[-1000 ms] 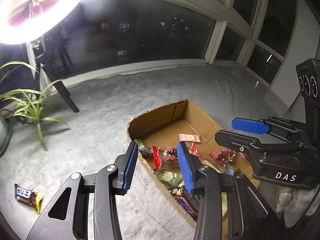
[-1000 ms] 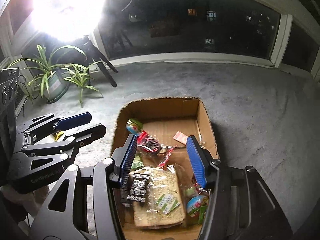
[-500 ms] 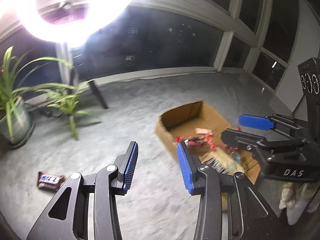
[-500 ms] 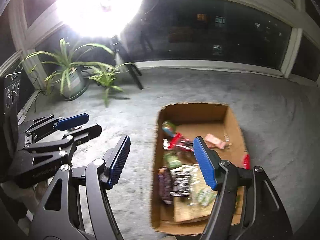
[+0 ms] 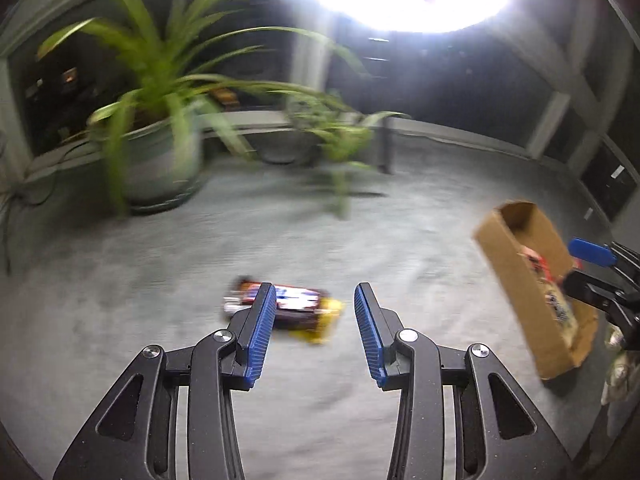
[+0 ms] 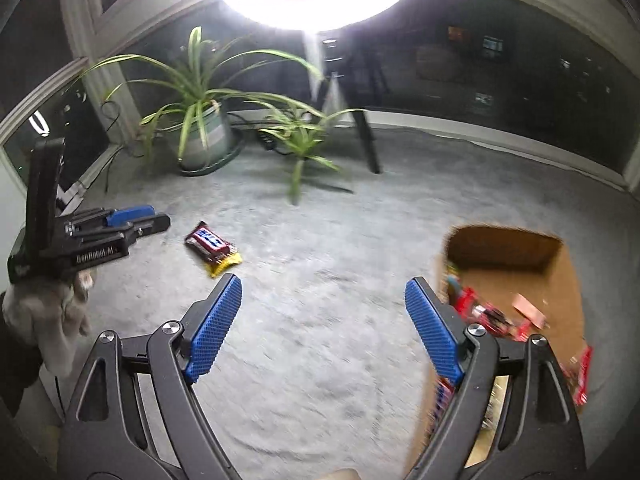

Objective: Organize snacks
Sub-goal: 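Move both tools back toward the candy bar and yellow sweet on the floor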

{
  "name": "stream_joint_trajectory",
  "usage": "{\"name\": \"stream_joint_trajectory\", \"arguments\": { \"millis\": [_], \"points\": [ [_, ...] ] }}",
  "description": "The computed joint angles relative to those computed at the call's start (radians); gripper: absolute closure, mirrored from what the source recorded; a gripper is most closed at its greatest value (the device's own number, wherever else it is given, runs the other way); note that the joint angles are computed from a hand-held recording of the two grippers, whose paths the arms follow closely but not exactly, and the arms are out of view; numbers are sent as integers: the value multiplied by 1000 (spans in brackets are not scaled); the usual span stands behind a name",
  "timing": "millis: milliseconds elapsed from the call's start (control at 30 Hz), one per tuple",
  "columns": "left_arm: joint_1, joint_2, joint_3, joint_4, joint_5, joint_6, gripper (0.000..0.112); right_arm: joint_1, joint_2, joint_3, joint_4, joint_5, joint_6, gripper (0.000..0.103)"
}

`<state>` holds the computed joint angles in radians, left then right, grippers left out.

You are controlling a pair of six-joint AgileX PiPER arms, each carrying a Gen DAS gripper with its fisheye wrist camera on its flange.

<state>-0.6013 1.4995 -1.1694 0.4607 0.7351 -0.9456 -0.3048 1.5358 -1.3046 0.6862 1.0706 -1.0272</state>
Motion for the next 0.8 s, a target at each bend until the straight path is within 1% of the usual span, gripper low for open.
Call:
{"name": "stream_joint_trajectory", "arguments": {
  "millis": [133, 200, 233, 267, 300, 333, 367, 433, 500, 567, 633, 733, 800],
  "points": [
    [130, -23, 9, -91, -2, 151, 73, 83, 50, -37, 10, -5, 55, 17],
    [179, 3, -9, -137, -13, 234, 73, 122, 81, -56, 10, -9, 88, 17],
    [188, 13, -12, -153, -18, 263, 74, 135, 97, -67, 10, -3, 102, 19],
    [195, 33, -23, -168, -24, 293, 80, 150, 114, -73, 12, -1, 117, 25],
    [202, 52, -35, -190, -29, 328, 84, 160, 126, -75, 12, 2, 127, 30],
    [208, 76, -49, -221, -36, 369, 89, 171, 137, -76, 7, 2, 137, 42],
    [216, 101, -63, -260, -46, 415, 93, 180, 146, -78, -2, 4, 147, 50],
    [230, 141, -89, -323, -60, 483, 97, 191, 157, -69, -11, 3, 159, 51],
    [248, 190, -127, -413, -68, 566, 97, 191, 162, -59, -12, 3, 162, 51],
    [256, 233, -168, -468, -59, 631, 98, 188, 162, -50, -17, 0, 166, 51],
    [270, 275, -209, -554, -34, 734, 98, 181, 161, -45, -22, -1, 172, 51],
    [285, 336, -279, -616, 19, 817, 98, 164, 159, -39, -27, -1, 181, 51],
    [287, 362, -305, -608, 40, 817, 98, 155, 159, -38, -31, -2, 187, 51]
  ]
}}
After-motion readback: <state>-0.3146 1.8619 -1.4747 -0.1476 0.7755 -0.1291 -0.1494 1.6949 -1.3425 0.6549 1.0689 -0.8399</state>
